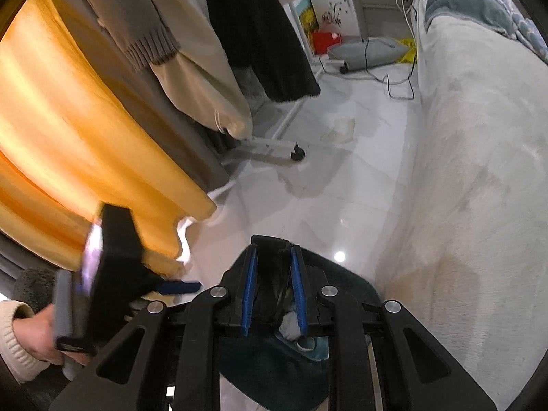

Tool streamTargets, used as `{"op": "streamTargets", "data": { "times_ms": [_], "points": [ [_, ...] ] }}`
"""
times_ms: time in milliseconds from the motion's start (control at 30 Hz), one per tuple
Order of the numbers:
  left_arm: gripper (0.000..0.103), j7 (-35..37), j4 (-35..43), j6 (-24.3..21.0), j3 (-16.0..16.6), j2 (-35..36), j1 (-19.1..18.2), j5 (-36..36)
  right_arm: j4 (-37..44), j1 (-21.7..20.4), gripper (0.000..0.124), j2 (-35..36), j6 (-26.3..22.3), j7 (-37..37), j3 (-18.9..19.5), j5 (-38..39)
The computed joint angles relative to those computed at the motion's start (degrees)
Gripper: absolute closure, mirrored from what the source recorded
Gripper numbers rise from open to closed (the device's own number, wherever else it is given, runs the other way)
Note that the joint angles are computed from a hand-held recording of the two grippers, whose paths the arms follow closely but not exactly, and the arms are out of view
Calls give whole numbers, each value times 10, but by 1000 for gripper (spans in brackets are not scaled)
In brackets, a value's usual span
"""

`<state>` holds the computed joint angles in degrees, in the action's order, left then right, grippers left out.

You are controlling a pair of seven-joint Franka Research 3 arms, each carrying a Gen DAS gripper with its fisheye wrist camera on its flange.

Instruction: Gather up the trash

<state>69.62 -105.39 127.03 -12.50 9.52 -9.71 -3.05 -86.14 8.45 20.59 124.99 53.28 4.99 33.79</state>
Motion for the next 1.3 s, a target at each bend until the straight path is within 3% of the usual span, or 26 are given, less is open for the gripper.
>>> {"op": "streamTargets", "data": {
  "times_ms": [667, 1233, 1300],
  "points": [
    [36, 0, -56, 99, 15, -71, 12, 8, 8, 38, 104, 50, -24, 54, -6, -107],
    [37, -54, -91, 247, 23, -123, 14, 61, -1, 73, 103, 67, -33, 88, -23, -216],
    [37, -57, -95, 263, 25, -128, 13, 57, -7, 75, 96, 64, -34, 88, -23, -228]
  ]
}}
